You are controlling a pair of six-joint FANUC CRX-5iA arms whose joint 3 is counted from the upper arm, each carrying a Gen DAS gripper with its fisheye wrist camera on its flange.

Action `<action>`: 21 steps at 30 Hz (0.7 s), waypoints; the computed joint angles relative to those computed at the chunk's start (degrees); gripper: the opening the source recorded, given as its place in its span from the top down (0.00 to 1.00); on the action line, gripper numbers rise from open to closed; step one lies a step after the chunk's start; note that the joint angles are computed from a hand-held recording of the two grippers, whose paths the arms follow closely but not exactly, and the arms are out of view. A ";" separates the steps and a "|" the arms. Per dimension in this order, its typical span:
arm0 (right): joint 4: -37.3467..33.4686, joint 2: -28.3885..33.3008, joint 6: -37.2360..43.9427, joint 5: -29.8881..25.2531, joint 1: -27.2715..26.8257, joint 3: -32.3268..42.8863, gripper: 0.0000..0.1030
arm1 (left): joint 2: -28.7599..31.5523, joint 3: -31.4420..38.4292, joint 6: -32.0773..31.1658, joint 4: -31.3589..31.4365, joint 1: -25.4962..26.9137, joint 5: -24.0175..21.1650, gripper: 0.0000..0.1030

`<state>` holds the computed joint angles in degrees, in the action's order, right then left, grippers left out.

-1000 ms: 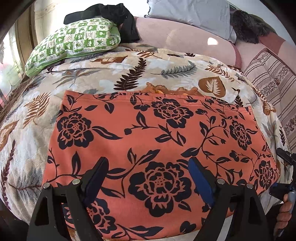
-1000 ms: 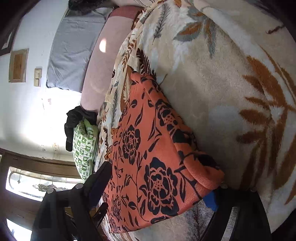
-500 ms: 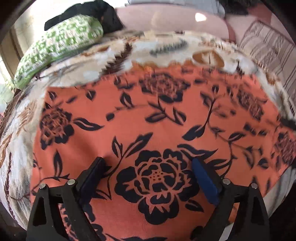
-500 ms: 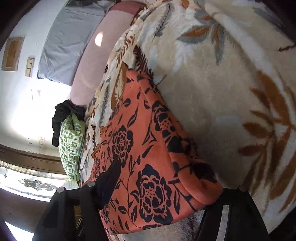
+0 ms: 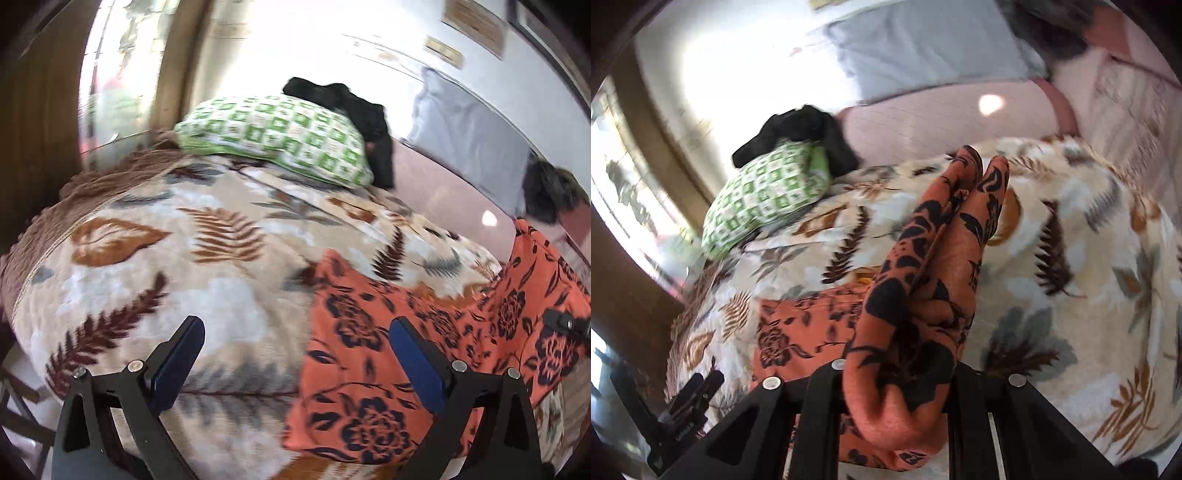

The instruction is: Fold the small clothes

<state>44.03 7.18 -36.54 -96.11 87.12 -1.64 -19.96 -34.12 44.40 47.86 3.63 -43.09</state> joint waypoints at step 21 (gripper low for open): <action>-5.88 18.05 12.29 16.59 -9.71 17.53 0.66 | 4.34 -2.36 2.29 0.78 7.20 -0.70 0.04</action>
